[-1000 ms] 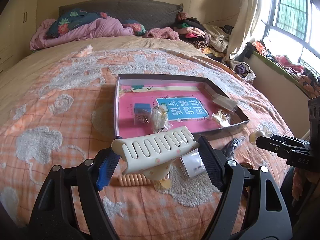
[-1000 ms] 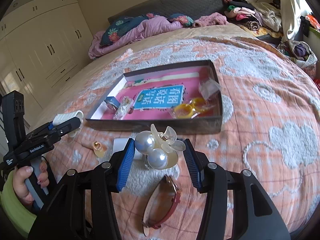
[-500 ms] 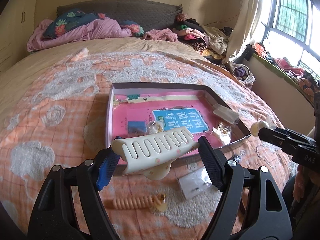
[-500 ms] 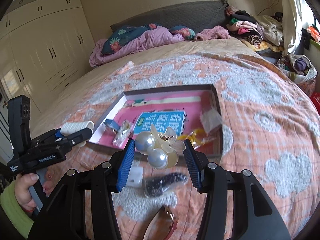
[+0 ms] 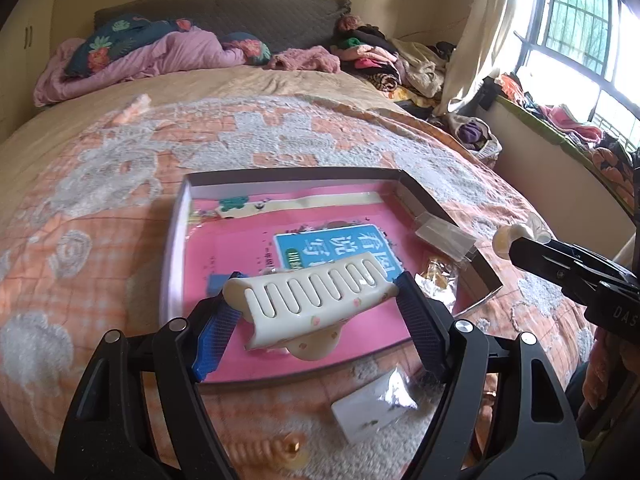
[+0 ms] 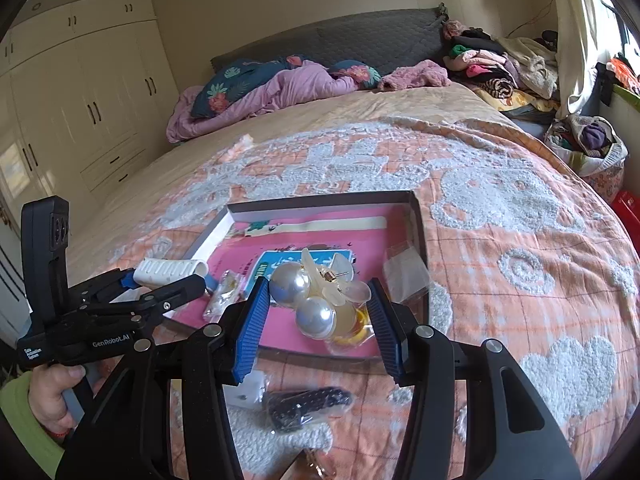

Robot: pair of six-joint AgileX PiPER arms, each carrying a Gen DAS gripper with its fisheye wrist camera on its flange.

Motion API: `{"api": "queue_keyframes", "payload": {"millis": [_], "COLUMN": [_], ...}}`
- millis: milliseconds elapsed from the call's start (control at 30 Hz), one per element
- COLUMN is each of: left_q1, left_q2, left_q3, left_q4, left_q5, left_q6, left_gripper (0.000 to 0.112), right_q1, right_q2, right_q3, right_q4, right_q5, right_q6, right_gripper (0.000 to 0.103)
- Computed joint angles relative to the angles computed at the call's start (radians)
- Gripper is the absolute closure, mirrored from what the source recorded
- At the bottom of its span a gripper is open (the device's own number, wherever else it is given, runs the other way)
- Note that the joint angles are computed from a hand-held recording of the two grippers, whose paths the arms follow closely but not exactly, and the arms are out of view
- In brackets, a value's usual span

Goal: Organize jewelry
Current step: 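Carry the claw clip into the box with the left tool while the right tool drops the earrings there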

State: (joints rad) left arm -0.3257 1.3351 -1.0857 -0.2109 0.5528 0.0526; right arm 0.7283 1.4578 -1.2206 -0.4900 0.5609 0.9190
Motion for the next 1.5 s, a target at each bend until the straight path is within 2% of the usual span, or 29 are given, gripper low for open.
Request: {"api": "queue_keyframes", "payload": {"millis": [567, 1000, 1500], "left_q1": [-0.056, -0.066, -0.073], "left_q2": [0.131, 0.167, 0.175], "left_q3": [-0.074, -0.065, -0.062], "left_q4": [-0.006, -0.024, 0.0], "left_q5": [-0.001, -0.004, 0.003], "left_q6": [0.018, 0.046, 0.025], "left_gripper": [0.044, 0.044, 0.043], "right_q1": [-0.089, -0.13, -0.128], "right_q2": [0.056, 0.112, 0.126], "right_q3": [-0.033, -0.042, -0.02], "right_q4": [0.061, 0.149, 0.16], "right_q5": [0.005, -0.015, -0.024], "right_q6": [-0.096, -0.181, -0.171], "right_gripper": [0.055, 0.055, 0.054]}}
